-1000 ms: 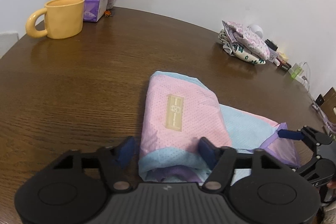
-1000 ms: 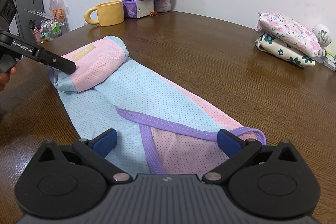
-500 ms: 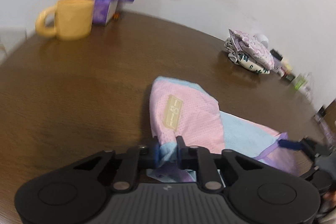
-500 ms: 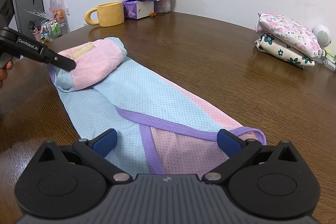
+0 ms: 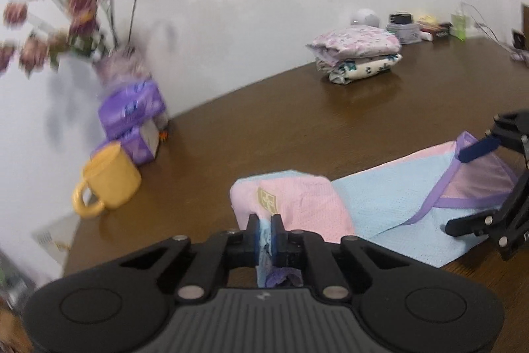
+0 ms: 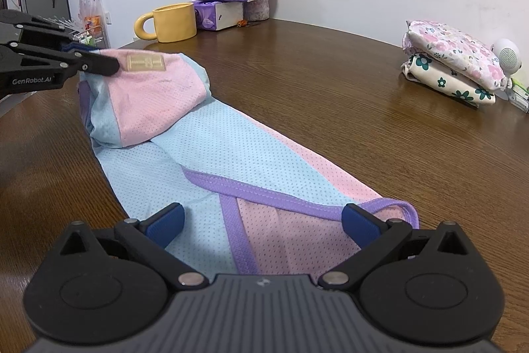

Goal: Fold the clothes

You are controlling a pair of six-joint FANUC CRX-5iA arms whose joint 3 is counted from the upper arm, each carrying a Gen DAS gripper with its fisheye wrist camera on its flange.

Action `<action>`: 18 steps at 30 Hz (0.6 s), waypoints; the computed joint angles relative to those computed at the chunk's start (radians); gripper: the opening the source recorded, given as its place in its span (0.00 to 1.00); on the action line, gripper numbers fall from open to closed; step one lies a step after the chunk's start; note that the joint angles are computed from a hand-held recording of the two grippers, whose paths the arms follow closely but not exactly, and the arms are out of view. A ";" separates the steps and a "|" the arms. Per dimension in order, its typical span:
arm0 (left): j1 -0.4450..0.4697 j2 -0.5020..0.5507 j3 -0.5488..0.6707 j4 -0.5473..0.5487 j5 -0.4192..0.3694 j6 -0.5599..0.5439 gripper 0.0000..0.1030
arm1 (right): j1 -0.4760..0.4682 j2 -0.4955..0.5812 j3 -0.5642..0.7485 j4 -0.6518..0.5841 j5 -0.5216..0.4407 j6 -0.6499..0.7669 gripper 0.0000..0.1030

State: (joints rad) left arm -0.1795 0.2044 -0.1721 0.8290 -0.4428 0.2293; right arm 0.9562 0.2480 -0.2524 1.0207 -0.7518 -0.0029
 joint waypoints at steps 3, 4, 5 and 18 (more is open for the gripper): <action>0.054 0.038 0.060 -0.022 -0.115 0.171 0.27 | 0.000 0.000 -0.001 0.001 0.001 -0.001 0.99; 0.076 0.055 0.079 -0.008 -0.163 0.224 0.40 | -0.001 0.000 -0.001 0.001 0.002 -0.001 0.99; 0.098 0.076 0.105 0.002 -0.217 0.290 0.52 | -0.001 -0.001 -0.002 0.001 0.003 0.000 0.99; 0.214 0.262 0.189 0.269 -0.593 0.554 0.42 | -0.001 -0.002 -0.004 0.005 0.002 -0.006 0.99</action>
State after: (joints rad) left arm 0.0347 0.4662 0.0164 1.0978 -1.0359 0.7829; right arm 0.9549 0.2464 -0.2566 1.0261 -0.7502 -0.0090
